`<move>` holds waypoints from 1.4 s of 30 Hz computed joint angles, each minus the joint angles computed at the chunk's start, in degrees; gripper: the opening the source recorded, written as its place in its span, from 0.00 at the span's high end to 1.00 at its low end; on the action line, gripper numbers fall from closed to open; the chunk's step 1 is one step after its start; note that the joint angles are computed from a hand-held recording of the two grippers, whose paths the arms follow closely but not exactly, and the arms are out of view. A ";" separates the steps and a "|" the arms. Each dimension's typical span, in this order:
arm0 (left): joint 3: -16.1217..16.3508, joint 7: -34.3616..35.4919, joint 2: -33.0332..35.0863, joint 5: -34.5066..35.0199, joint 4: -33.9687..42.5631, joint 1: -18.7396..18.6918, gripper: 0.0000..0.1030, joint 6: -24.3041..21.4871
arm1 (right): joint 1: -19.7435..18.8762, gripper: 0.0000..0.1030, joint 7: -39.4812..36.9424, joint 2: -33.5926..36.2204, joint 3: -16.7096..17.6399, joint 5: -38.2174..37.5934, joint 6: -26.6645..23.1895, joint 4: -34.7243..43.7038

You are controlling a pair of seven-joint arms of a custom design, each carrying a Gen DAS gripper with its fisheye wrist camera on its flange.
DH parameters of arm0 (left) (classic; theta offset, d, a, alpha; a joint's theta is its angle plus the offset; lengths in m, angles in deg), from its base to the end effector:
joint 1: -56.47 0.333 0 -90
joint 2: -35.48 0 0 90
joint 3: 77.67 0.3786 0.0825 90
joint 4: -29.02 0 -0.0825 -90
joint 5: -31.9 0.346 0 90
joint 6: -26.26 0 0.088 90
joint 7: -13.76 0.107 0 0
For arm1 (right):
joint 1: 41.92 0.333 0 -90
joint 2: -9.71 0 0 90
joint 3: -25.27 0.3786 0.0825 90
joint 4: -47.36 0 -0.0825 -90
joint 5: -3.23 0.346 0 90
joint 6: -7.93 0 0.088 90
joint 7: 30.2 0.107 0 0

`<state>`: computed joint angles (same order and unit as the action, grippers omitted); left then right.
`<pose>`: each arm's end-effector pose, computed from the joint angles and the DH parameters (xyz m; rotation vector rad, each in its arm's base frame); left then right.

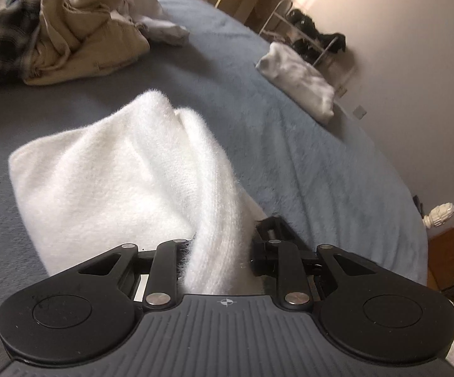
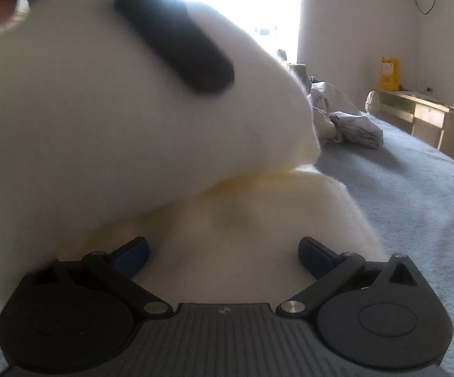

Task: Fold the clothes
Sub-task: 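Fold the lifted fleece edge over the fleece and open the left gripper, then grasp the fleece corner with the right gripper and lift it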

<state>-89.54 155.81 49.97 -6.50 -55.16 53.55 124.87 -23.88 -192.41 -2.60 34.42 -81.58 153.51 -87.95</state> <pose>0.5884 -0.1952 0.6268 0.6834 -2.5981 0.9000 0.3942 0.2216 0.5253 -1.3968 1.7817 -1.0689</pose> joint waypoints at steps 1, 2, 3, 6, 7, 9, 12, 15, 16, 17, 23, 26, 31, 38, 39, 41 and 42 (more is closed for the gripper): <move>-0.10 -0.52 0.21 0.71 0.06 -0.44 0.76 -0.06 | 0.08 0.00 -0.17 -1.12 -0.04 0.34 0.06 -0.93; -0.22 -0.71 0.54 1.69 0.24 -0.88 0.75 -0.36 | 0.14 0.00 -0.42 -2.59 -0.01 0.75 0.08 -2.13; -0.35 -0.60 0.67 2.82 -0.01 -1.43 0.71 -0.20 | 0.13 0.00 -0.80 -3.84 0.04 1.36 0.13 -3.13; -0.94 -0.43 1.33 6.51 -0.65 -3.49 0.52 -0.19 | 0.12 0.00 -3.71 -8.13 0.21 5.97 0.24 -6.03; -1.12 -0.52 1.38 7.00 -1.01 -3.99 0.46 -0.12 | 0.12 0.00 -5.77 -9.45 0.44 8.47 -0.24 -6.82; -1.37 -1.50 1.72 6.54 -1.15 -4.48 0.23 -0.71 | -0.02 0.00 -9.42 -11.97 0.98 13.31 -1.27 -8.23; -1.54 -4.50 2.96 4.31 0.16 -4.37 0.04 -3.22 | -0.55 0.00 -11.98 -15.40 1.51 20.03 -1.63 -10.10; -1.49 -9.86 5.44 1.25 3.68 -3.39 0.00 -7.38 | -0.79 0.00 -13.91 -18.68 1.71 27.08 -1.99 -11.73; -1.46 -12.16 6.48 0.59 5.26 -3.07 0.00 -8.87 | -1.01 0.00 -13.43 -19.80 1.46 29.00 -0.99 -12.47; -1.49 -14.41 7.49 -0.18 6.78 -2.69 0.00 -10.24 | -1.25 0.00 -12.73 -20.93 1.13 30.85 0.27 -13.27; -2.18 -13.70 7.47 -8.38 8.91 2.26 0.00 -11.57 | -5.91 0.02 -6.03 -25.93 0.33 36.83 11.72 -17.68; -1.24 -6.62 5.08 -7.14 7.96 3.71 0.00 -7.89 | -10.37 0.03 -3.85 -26.06 0.12 36.50 21.92 -19.04; 1.79 9.18 -2.92 -1.48 -2.88 4.91 0.00 5.04 | -15.24 0.03 -3.31 -21.60 1.71 38.50 35.06 -17.79; 6.04 39.52 -14.52 -1.84 -20.48 7.42 0.00 10.77 | -13.92 0.03 -8.56 -13.91 0.91 44.37 38.27 -12.66; 6.38 41.15 -15.92 -1.87 -22.97 7.17 0.00 11.89 | -11.80 0.07 -9.82 -12.98 -0.27 45.98 35.57 -11.61; 6.64 41.78 -17.94 -2.22 -27.15 6.28 0.00 15.16 | -8.40 0.22 -12.52 -11.20 -2.09 49.79 30.56 -9.54; 6.68 41.32 -18.40 -2.71 -29.03 5.80 0.00 16.95 | -7.52 0.26 -13.14 -10.43 -2.80 51.88 30.16 -9.27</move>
<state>-82.86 197.13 31.57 -9.21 -84.19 59.35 141.83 -31.40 -205.55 -13.03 31.62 -29.69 183.66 -97.22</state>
